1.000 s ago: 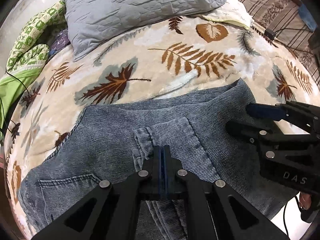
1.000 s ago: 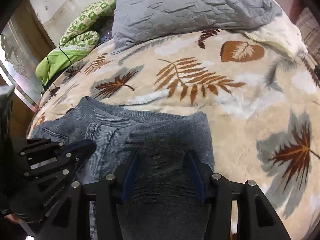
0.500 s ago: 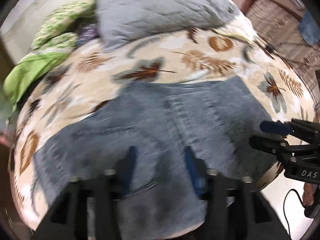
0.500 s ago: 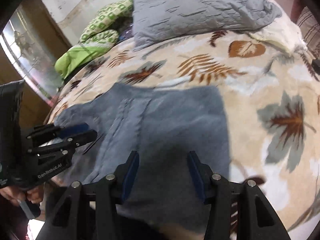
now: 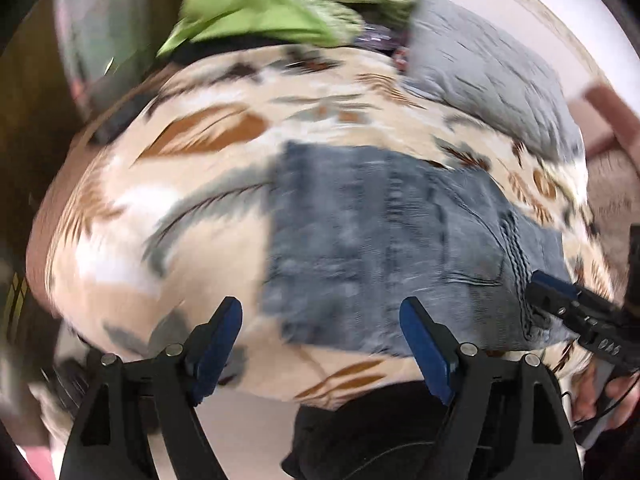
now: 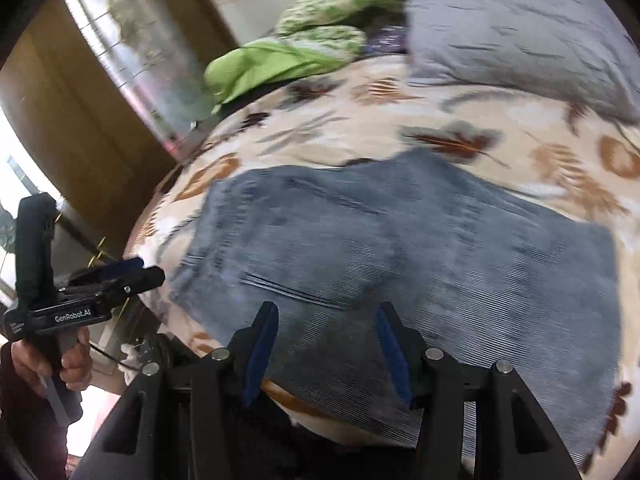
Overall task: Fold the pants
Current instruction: 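Grasp the edge of the folded jeans with the left gripper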
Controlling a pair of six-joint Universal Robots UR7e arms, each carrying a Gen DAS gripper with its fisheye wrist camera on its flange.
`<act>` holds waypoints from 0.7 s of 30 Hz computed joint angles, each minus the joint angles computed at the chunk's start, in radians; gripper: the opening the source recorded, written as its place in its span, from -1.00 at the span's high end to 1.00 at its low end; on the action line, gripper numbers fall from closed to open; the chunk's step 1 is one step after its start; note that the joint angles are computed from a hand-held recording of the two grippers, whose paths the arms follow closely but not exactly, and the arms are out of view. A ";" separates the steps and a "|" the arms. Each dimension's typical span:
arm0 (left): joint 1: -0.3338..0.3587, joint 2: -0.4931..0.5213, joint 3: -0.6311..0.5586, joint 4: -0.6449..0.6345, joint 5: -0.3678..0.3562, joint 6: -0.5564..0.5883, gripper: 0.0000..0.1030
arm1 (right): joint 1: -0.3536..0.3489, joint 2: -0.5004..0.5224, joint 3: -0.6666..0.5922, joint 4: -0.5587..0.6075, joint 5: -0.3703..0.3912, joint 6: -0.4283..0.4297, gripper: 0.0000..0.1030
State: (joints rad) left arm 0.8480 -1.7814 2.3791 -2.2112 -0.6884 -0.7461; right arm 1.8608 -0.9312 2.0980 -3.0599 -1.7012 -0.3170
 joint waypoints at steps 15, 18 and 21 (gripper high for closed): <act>0.357 0.020 0.083 -0.592 -0.560 0.092 -0.59 | -0.016 0.126 -0.011 -0.046 0.052 -0.019 -0.07; 0.395 0.056 0.091 -0.701 -0.660 0.093 -0.58 | -0.019 0.130 -0.011 -0.056 0.057 -0.026 -0.07; 0.391 0.085 0.080 -0.717 -0.644 0.097 -0.57 | -0.022 0.128 -0.007 -0.059 0.064 -0.032 -0.08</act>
